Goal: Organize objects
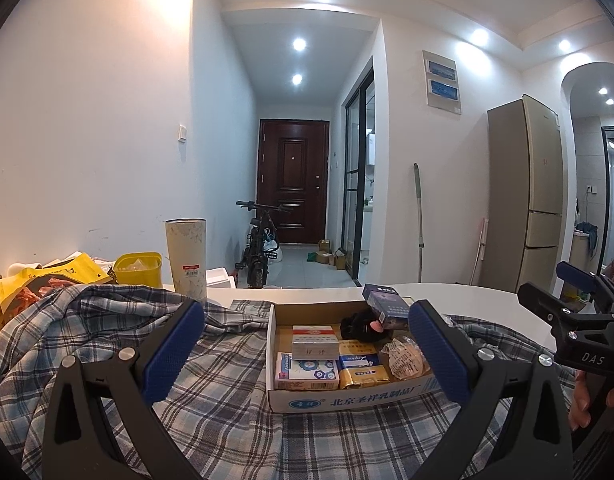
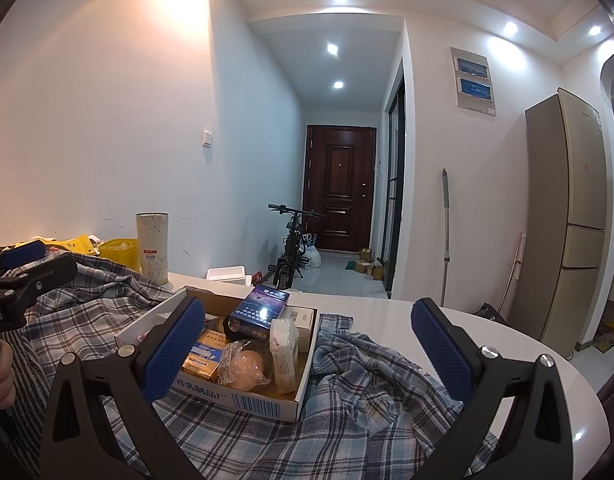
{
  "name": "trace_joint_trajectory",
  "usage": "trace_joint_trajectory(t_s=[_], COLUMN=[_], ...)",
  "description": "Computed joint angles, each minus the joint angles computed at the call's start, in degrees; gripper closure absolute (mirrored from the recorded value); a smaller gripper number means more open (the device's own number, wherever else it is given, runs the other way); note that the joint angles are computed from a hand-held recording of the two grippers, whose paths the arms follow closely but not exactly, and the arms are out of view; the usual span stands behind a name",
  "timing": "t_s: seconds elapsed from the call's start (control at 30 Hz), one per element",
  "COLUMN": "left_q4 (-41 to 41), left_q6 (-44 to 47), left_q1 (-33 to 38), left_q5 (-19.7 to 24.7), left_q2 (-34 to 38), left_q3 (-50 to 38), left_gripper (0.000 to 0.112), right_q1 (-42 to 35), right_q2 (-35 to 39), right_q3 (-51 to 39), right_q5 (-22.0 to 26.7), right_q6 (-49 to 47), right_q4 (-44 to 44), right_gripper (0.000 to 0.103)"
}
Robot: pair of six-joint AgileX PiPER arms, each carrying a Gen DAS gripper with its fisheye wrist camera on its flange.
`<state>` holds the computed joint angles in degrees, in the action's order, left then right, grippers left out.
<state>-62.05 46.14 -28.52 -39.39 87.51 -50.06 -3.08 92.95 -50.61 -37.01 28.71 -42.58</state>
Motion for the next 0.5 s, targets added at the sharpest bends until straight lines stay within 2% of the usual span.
trace_joint_trajectory(t_s=[0.5], left_q4=[0.40], left_q6=[-0.36], left_q1=[-0.11], left_q5=[-0.43], left_q2=[-0.25], left_q3=[0.42], left_gripper=[0.009], right_q1=[0.15], right_q2=[-0.15], right_q3=[0.40], right_q5=[-0.29], right_q6=[-0.33], right_q4=[0.25], right_gripper=[0.000])
